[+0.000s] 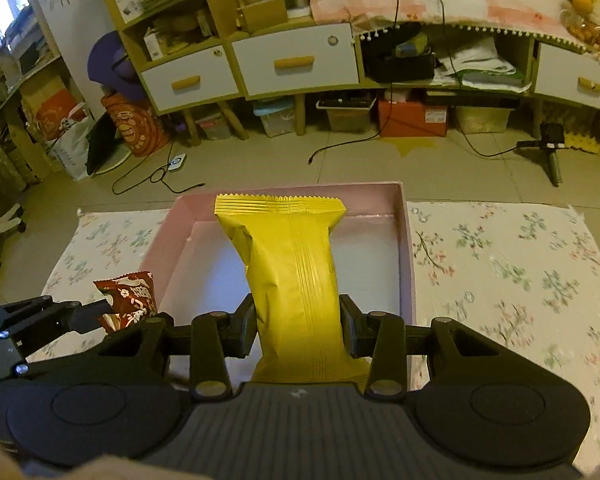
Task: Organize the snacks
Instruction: 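Carry the red candy with the left gripper while the right gripper carries the yellow bag into the pink box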
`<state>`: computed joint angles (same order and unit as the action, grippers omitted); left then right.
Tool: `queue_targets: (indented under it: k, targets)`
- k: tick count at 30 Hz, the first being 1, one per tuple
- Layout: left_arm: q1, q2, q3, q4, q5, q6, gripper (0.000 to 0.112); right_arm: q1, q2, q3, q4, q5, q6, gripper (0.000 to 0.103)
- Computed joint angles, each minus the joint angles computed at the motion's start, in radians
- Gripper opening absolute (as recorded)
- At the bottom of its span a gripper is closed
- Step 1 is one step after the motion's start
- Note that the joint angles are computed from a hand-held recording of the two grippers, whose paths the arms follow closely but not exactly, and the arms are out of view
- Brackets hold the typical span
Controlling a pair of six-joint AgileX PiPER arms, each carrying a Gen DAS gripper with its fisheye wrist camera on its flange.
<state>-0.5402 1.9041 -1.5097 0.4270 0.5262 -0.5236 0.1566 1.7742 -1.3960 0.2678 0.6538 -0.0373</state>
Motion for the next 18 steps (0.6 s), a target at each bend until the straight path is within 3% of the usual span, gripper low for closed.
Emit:
queue_targets:
  k: [10, 18]
  targets:
    - [0.012, 0.199, -0.244, -0.007, 0.096, 0.056, 0.032, -0.024, 0.119, -0.115, 0.005, 0.045, -0.018, 0.038]
    - [0.013, 0.285, -0.346, -0.004, 0.144, 0.056, 0.034, -0.035, 0.139, -0.133, 0.010, 0.062, -0.041, 0.039]
